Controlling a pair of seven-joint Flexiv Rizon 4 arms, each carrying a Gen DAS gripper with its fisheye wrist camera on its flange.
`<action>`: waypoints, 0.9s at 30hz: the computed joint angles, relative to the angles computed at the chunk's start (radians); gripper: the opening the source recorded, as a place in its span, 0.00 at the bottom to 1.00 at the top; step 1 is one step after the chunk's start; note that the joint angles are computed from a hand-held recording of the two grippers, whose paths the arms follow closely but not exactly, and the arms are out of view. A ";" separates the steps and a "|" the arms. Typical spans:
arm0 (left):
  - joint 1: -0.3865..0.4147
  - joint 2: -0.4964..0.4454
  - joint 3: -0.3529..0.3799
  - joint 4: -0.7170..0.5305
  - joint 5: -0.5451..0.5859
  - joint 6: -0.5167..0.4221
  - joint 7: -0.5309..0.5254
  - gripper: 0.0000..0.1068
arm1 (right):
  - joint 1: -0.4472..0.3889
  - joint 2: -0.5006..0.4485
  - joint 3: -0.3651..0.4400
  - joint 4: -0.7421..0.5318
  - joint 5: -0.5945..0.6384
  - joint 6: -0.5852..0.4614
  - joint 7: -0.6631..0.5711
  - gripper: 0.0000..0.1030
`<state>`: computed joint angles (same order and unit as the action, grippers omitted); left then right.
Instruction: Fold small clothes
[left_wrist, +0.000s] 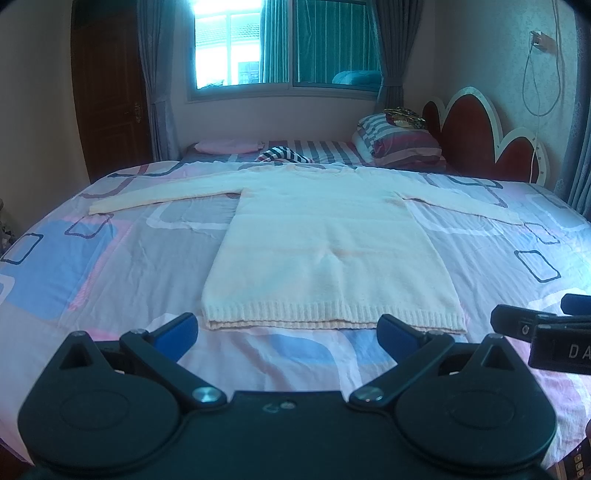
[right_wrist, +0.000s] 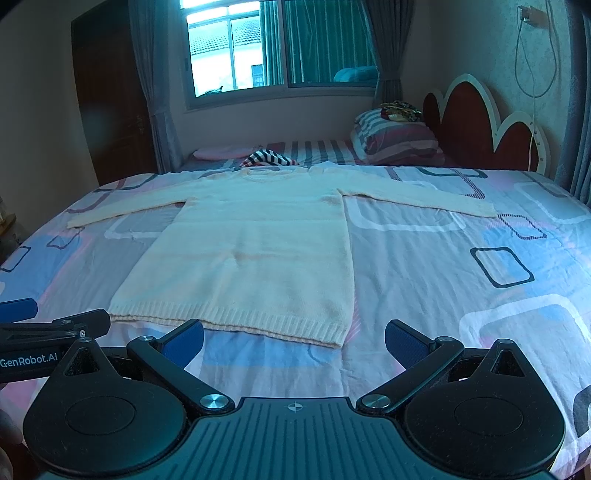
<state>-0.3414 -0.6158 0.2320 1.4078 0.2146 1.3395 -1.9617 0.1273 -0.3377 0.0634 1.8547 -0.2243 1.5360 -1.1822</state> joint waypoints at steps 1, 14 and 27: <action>0.002 0.001 -0.002 0.001 -0.001 0.000 0.001 0.96 | 0.001 -0.001 -0.001 0.000 0.000 -0.001 0.000 1.00; -0.033 -0.042 0.054 -0.074 0.041 -0.031 -0.035 0.96 | -0.021 -0.024 0.016 -0.028 0.028 0.000 -0.007 1.00; 0.072 -0.185 -0.072 -0.283 -0.092 -0.044 0.109 0.96 | 0.043 -0.138 -0.154 -0.163 -0.045 0.078 0.117 1.00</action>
<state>-0.2695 -0.8005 0.1595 1.1248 0.1227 1.2955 -1.8524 0.1708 -0.4762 -0.0902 1.6916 -0.2695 1.6136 -1.0649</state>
